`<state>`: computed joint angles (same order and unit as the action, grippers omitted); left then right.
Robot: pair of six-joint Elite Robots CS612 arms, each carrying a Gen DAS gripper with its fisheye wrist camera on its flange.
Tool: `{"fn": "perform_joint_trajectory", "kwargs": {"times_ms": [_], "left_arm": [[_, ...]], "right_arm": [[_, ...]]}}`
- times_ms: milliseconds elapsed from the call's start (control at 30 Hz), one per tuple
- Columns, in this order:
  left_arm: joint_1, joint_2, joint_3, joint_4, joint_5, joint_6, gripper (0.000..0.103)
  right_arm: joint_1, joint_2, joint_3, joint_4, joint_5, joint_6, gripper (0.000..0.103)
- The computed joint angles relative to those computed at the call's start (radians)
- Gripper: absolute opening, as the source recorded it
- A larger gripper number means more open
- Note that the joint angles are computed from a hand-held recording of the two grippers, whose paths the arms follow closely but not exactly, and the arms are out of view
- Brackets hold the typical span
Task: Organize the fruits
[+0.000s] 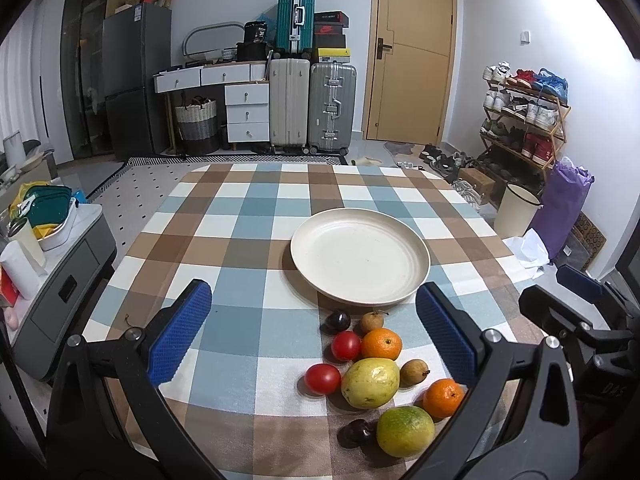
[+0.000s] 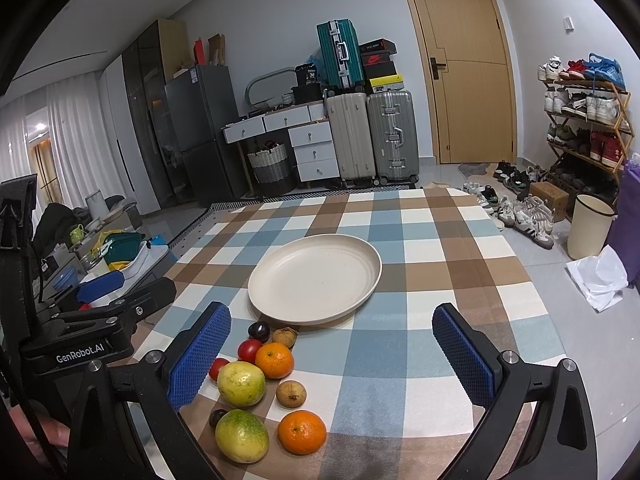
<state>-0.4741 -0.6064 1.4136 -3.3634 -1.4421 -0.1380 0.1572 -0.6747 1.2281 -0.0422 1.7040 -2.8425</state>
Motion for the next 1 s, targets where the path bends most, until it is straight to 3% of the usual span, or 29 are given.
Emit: {"fn": "perform_joint_trajectory", "kwargs": {"times_ms": [1000], "left_arm": [[0.004,-0.002,0.005,0.002,-0.009,-0.001,0.102]], "right_arm": [[0.004,0.005,0.003,-0.001,-0.010,-0.007,0.103]]}}
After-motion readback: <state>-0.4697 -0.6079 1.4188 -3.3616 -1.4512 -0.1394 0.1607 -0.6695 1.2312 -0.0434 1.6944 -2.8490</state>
